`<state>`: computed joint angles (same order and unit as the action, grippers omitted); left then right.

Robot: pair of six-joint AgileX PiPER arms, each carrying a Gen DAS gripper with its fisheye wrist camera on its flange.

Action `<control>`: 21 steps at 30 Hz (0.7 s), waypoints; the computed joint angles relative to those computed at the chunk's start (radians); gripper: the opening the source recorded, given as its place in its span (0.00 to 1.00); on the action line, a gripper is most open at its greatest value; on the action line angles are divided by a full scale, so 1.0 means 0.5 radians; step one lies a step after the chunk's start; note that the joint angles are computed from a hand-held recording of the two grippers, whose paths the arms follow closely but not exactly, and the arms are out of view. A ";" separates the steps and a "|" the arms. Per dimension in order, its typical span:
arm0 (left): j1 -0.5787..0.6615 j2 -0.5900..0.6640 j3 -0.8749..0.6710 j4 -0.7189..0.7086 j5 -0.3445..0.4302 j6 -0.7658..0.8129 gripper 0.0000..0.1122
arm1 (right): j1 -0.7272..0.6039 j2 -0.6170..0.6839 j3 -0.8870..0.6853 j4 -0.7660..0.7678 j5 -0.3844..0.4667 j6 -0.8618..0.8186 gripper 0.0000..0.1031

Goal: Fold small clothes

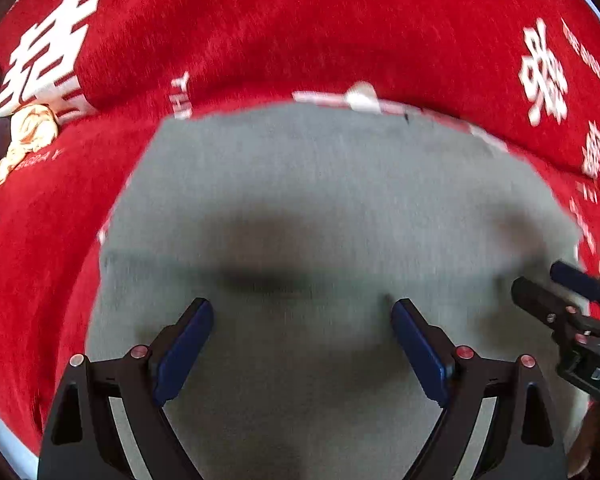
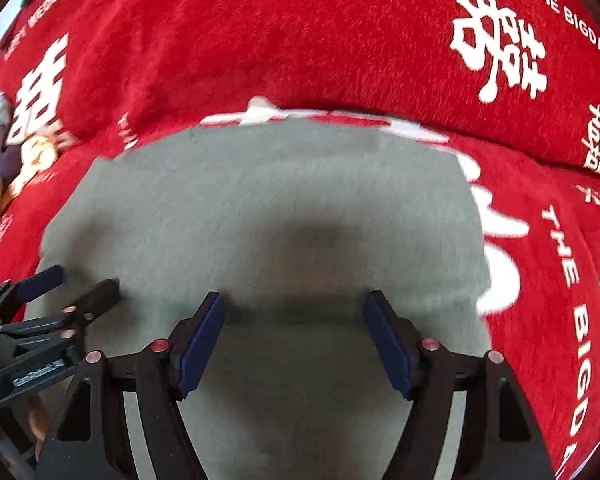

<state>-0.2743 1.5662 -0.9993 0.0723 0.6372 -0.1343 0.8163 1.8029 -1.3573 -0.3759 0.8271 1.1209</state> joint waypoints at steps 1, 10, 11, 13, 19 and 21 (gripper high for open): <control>-0.048 -0.116 0.147 0.122 -0.086 -0.091 0.82 | 0.044 -0.038 0.052 0.007 0.003 0.010 0.73; -0.072 -0.793 0.692 0.031 0.027 0.007 0.92 | 0.768 -0.328 0.505 -0.436 0.250 0.682 0.78; -0.068 -0.865 0.738 0.025 0.041 0.050 0.92 | 0.819 -0.345 0.527 -0.446 0.277 0.711 0.79; 0.012 -0.984 0.821 -0.071 0.072 0.239 0.92 | 0.926 -0.378 0.559 -0.441 0.345 0.745 0.80; 0.230 -1.237 0.973 -0.218 0.184 0.511 0.92 | 1.158 -0.494 0.725 -0.424 0.451 0.907 0.82; 0.227 -1.297 1.007 -0.203 0.212 0.480 0.92 | 1.217 -0.507 0.752 -0.420 0.485 0.976 0.83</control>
<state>-0.1607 0.9175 -0.4959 -0.0291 0.7433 0.1057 1.4247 1.5492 -0.9812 -0.5862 1.0695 1.6091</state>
